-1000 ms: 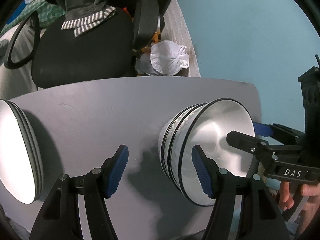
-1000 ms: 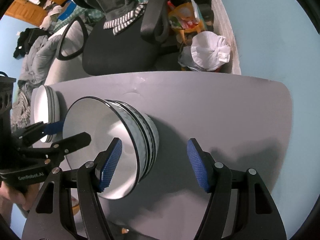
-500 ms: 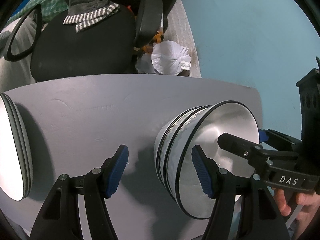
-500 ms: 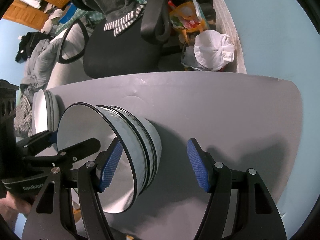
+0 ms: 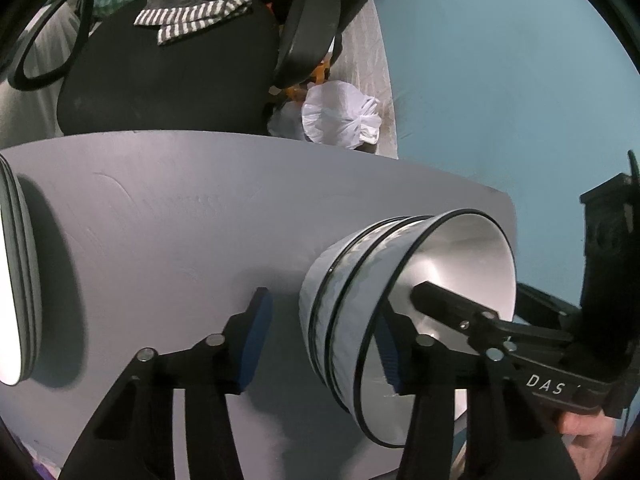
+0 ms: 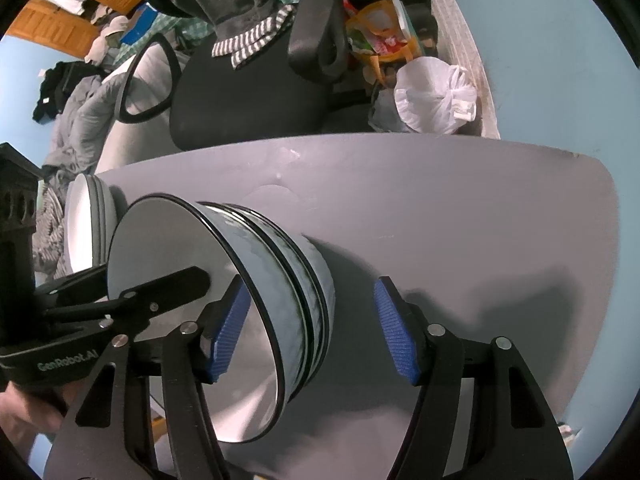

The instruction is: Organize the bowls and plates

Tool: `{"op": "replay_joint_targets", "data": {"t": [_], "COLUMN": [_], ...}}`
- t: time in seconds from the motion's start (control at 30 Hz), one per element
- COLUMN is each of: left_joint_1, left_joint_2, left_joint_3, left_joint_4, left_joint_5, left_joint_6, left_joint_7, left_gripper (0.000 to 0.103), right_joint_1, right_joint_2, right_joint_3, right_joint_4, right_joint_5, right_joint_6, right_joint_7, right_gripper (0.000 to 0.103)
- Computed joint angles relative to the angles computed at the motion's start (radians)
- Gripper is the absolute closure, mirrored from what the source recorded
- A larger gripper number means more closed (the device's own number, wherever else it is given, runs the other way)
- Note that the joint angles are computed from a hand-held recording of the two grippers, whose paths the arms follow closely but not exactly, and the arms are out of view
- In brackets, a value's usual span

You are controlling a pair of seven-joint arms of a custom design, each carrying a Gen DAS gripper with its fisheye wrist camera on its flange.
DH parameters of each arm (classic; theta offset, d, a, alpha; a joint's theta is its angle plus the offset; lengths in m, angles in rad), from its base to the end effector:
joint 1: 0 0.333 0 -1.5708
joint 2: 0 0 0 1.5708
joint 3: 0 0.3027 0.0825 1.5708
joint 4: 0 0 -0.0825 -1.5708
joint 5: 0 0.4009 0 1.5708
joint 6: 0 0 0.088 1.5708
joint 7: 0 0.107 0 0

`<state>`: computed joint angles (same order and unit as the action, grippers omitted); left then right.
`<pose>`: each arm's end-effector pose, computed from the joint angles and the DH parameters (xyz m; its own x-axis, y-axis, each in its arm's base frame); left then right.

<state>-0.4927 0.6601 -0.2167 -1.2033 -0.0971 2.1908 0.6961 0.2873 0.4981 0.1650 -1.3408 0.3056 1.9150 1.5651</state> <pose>0.6151 -0.4719 0.4206 0.2442 -0.8885 0.3885 -0.9599 -0.2784 -0.0333 0.6498 0.3142 0.4415 0.3235 -0.8733 -0.3642 -0.9440 -0.3244 -0.0605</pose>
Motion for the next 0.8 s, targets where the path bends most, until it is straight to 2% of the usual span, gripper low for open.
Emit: {"op": "replay_joint_targets", "data": {"t": [0.1,0.2,0.23,0.53,0.8], "left_joint_1": [-0.001,-0.017,-0.02,-0.002,0.004], "left_joint_2": [-0.01,-0.005,-0.006,-0.026,0.026], "left_joint_3": [-0.004,0.006,0.009,-0.006,-0.015], "left_joint_4": [-0.021,-0.003,-0.003,-0.022,0.076], "left_joint_5": [-0.006,0.013,0.018,0.006,-0.011], "left_joint_6": [0.033,0.018,0.016,-0.007,-0.1], "left_joint_7": [-0.003,-0.025,-0.033,-0.02,0.059], "left_gripper": [0.069,0.07,0.07,0.08,0.08], "right_joint_1": [-0.009,-0.016,-0.018,-0.029,-0.037], "right_joint_2": [-0.009,-0.022,-0.026,-0.026,-0.005], "right_joint_3": [0.005,0.008,0.009,0.006,0.009], "right_joint_4": [-0.016,-0.039,-0.044,-0.037,-0.004], "right_joint_5": [0.027,0.049,0.056,0.077,0.084], "right_joint_6": [0.003,0.014,0.017,-0.002,-0.045], "right_joint_7": [0.005,0.0,-0.002,-0.023,-0.07], "right_gripper": [0.046,0.053,0.062,0.079,0.08]}}
